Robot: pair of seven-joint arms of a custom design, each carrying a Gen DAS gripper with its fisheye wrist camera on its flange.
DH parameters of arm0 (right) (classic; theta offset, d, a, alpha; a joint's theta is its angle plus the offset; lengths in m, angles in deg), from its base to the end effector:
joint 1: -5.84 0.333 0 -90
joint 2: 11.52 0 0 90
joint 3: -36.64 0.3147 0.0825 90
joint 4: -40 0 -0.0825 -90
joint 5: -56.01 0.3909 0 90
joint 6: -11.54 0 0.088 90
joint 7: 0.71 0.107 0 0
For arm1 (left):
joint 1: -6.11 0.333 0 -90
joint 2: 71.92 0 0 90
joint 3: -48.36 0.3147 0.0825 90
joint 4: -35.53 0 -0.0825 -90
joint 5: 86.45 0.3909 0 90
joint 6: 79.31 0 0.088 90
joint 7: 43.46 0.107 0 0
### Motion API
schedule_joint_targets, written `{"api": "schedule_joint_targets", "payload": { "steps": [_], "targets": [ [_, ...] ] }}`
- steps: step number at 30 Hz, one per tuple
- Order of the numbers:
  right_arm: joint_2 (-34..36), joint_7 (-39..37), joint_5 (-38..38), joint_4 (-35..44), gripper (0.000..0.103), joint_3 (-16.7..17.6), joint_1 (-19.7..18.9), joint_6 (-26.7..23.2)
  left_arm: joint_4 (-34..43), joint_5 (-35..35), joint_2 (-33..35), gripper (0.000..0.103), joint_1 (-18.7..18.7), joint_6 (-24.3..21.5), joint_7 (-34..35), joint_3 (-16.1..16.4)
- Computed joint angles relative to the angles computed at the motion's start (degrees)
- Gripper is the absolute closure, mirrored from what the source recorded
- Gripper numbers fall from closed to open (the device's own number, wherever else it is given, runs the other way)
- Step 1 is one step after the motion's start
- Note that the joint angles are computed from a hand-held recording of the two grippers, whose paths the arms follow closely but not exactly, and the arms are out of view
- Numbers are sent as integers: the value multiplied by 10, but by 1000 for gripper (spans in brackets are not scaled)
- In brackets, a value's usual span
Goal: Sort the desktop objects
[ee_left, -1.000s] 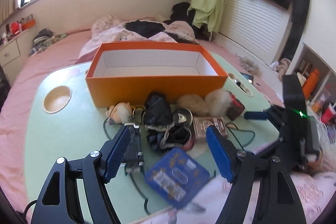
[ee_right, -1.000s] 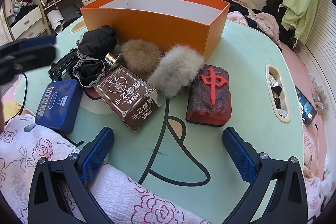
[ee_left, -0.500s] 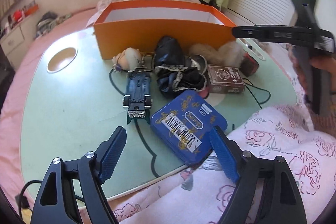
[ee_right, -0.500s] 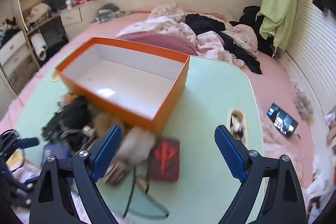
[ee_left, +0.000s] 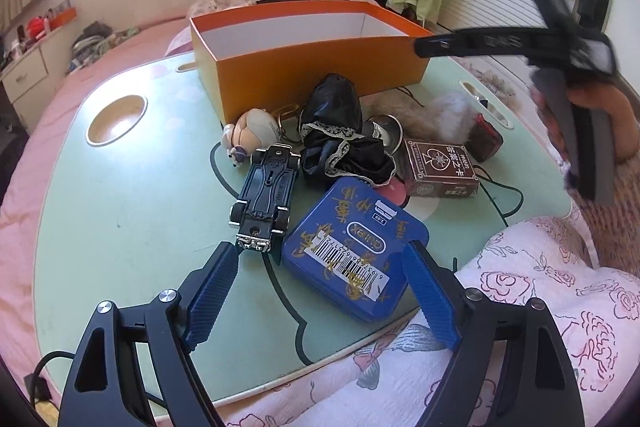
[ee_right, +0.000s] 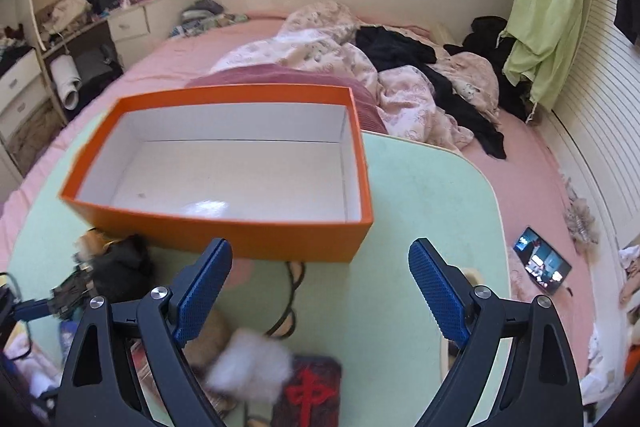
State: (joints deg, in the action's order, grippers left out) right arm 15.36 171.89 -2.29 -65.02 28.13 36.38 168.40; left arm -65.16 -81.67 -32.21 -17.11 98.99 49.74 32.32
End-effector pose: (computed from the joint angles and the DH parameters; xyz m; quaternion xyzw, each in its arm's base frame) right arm 0.6092 0.2917 0.3040 -0.6079 0.7079 -0.2861 0.2180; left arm 0.5679 -0.4330 0.2595 -0.3970 0.8515 -0.3273 0.1015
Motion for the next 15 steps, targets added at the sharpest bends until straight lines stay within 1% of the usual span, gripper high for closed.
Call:
{"api": "schedule_joint_targets", "payload": {
  "steps": [1,2,6,7,8,9,10,11,12,14,15],
  "targets": [
    [-9,15,-12,-13,13,-4,5,10,4,-1,3,19,4,-3,2,-5],
    [-17,32,-24,-25,13,-7,9,18,4,-2,3,19,2,-1,-1,-2],
    [-62,139,-97,-93,13,-8,20,57,-16,0,-11,19,-18,28,-18,23],
    [-75,172,-119,-113,13,-5,23,61,-21,1,-16,19,-30,32,-25,36],
    [-86,196,-136,-130,13,1,25,61,-25,2,-20,16,-48,34,-36,56],
    [-92,208,-144,-142,13,10,25,55,-26,4,-24,14,-72,30,-50,83],
    [-94,209,-144,-151,13,21,24,44,-26,8,-26,11,-86,25,-58,99],
    [-93,198,-134,-156,13,33,20,34,-26,14,-27,11,-93,20,-63,106],
    [-88,176,-116,-157,13,47,12,26,-27,21,-28,11,-94,15,-64,107],
    [-74,142,-82,-154,13,64,0,21,-26,31,-26,11,-87,11,-64,99],
    [-66,125,-60,-152,13,69,-6,25,-22,31,-22,10,-73,4,-60,84]
  ]
}}
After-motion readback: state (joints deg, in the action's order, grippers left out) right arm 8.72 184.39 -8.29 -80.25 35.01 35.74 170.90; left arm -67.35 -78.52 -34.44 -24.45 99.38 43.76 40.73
